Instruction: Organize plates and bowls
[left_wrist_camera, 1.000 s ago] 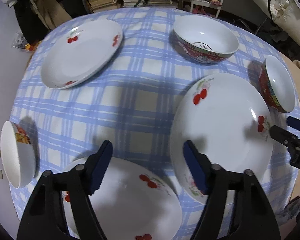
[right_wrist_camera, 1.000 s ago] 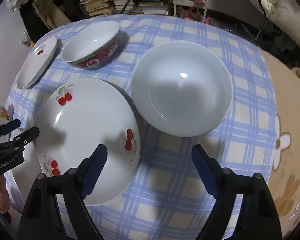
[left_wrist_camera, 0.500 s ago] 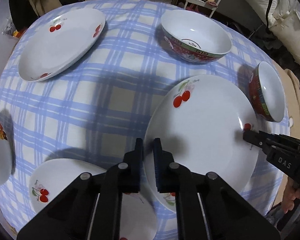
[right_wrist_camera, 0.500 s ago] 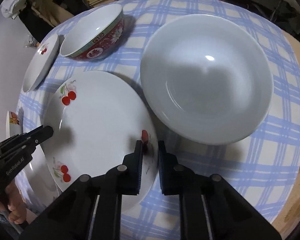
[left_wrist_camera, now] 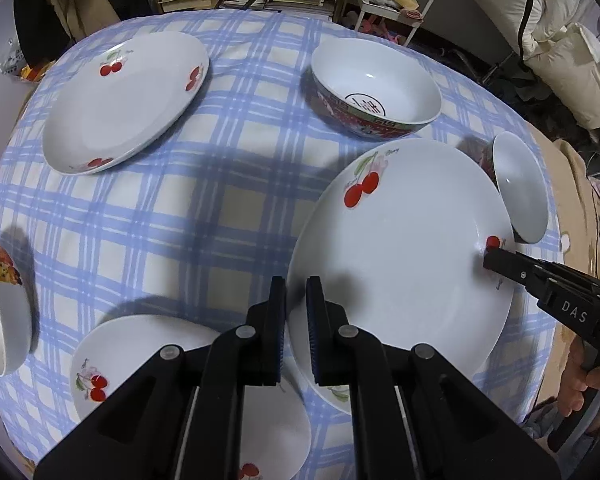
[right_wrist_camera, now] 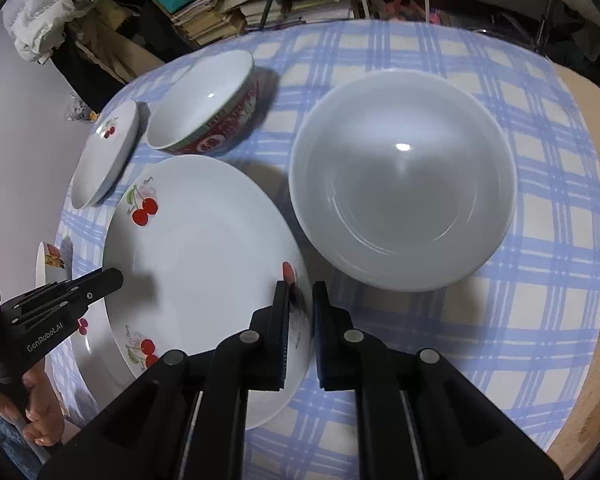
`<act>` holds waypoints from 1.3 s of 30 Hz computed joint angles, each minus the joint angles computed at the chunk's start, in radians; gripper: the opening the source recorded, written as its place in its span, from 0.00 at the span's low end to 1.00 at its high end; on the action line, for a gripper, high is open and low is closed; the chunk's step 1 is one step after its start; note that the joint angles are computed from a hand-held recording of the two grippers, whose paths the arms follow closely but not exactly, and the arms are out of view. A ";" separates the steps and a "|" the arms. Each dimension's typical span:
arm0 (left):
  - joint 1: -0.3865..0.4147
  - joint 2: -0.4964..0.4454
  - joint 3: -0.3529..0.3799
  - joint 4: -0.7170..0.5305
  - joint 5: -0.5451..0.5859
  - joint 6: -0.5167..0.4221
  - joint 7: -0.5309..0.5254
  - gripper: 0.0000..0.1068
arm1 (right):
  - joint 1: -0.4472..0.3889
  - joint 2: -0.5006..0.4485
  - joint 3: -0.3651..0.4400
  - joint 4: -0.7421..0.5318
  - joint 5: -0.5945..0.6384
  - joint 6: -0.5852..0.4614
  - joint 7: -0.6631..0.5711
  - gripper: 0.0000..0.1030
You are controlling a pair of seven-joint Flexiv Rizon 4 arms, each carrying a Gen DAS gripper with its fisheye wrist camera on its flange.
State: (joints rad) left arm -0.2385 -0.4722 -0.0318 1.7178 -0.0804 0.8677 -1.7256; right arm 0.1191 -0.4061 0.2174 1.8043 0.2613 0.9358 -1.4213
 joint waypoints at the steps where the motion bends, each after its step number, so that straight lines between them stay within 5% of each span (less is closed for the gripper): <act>1: -0.001 0.008 0.004 0.005 0.006 -0.003 0.001 0.09 | -0.005 0.005 0.007 0.001 0.011 0.001 -0.009 0.12; 39: 0.121 0.388 0.058 0.409 0.103 0.040 -0.129 0.09 | 0.158 0.051 0.100 0.070 0.046 0.128 -0.098 0.12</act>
